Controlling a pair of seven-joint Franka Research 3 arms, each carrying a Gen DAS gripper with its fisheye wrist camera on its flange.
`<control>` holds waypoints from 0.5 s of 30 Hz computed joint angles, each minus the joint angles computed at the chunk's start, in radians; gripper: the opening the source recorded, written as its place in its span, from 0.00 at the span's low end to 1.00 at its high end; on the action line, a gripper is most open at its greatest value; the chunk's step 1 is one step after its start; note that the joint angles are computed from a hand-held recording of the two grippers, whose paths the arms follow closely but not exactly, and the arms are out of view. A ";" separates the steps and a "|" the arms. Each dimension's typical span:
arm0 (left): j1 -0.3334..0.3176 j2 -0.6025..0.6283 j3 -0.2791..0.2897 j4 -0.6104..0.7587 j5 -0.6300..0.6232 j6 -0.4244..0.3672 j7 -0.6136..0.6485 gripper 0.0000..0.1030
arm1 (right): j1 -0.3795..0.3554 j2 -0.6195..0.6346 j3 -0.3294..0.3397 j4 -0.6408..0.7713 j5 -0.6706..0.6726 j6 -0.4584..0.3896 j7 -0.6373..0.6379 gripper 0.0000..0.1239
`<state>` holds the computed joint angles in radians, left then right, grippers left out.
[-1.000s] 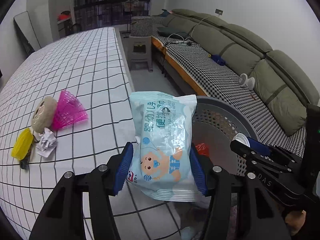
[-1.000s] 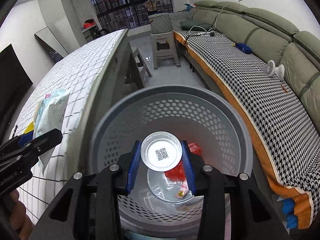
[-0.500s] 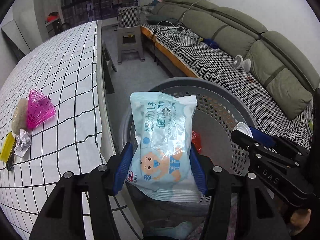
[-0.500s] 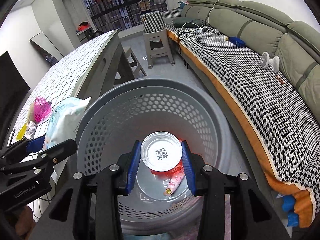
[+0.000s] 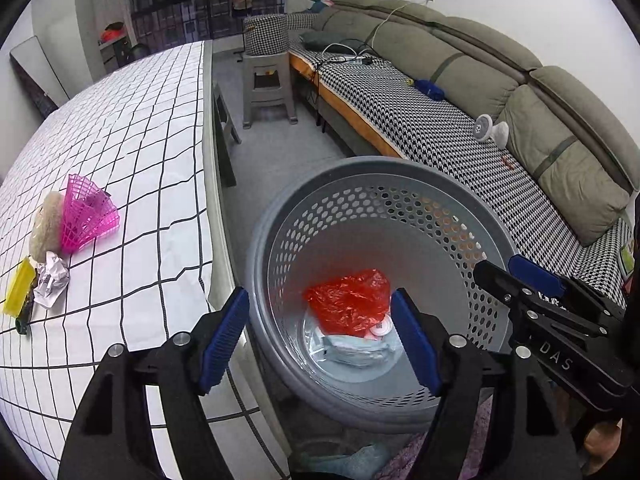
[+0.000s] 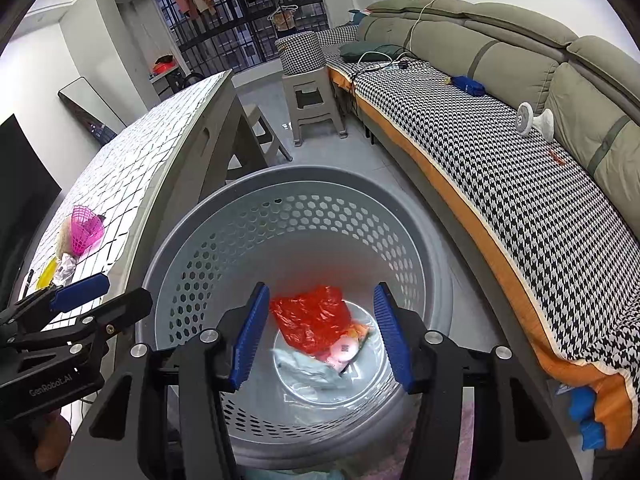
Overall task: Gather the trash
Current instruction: 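Open both grippers to drop the lid and wet-wipe pack into the basket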
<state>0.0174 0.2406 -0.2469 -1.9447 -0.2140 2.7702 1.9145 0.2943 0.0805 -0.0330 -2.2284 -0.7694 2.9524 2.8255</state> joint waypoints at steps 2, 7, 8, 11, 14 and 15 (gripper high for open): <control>-0.001 -0.005 0.004 -0.007 0.004 0.008 -0.008 0.73 | 0.000 -0.001 0.001 0.000 0.002 0.000 -0.001 0.42; 0.002 -0.015 0.006 -0.017 0.001 0.025 -0.022 0.77 | 0.002 -0.007 0.004 0.002 -0.012 -0.010 0.014 0.42; 0.003 -0.018 0.006 -0.021 0.000 0.030 -0.024 0.78 | 0.002 -0.011 0.005 -0.001 -0.019 -0.010 0.020 0.42; 0.007 -0.025 0.010 -0.030 0.000 0.044 -0.029 0.82 | -0.002 -0.017 0.011 -0.003 -0.033 -0.014 0.032 0.43; 0.009 -0.030 0.014 -0.038 0.002 0.052 -0.034 0.83 | -0.006 -0.022 0.018 -0.005 -0.039 -0.016 0.034 0.44; 0.009 -0.033 0.015 -0.041 0.005 0.056 -0.037 0.84 | -0.007 -0.023 0.020 -0.006 -0.041 -0.017 0.036 0.44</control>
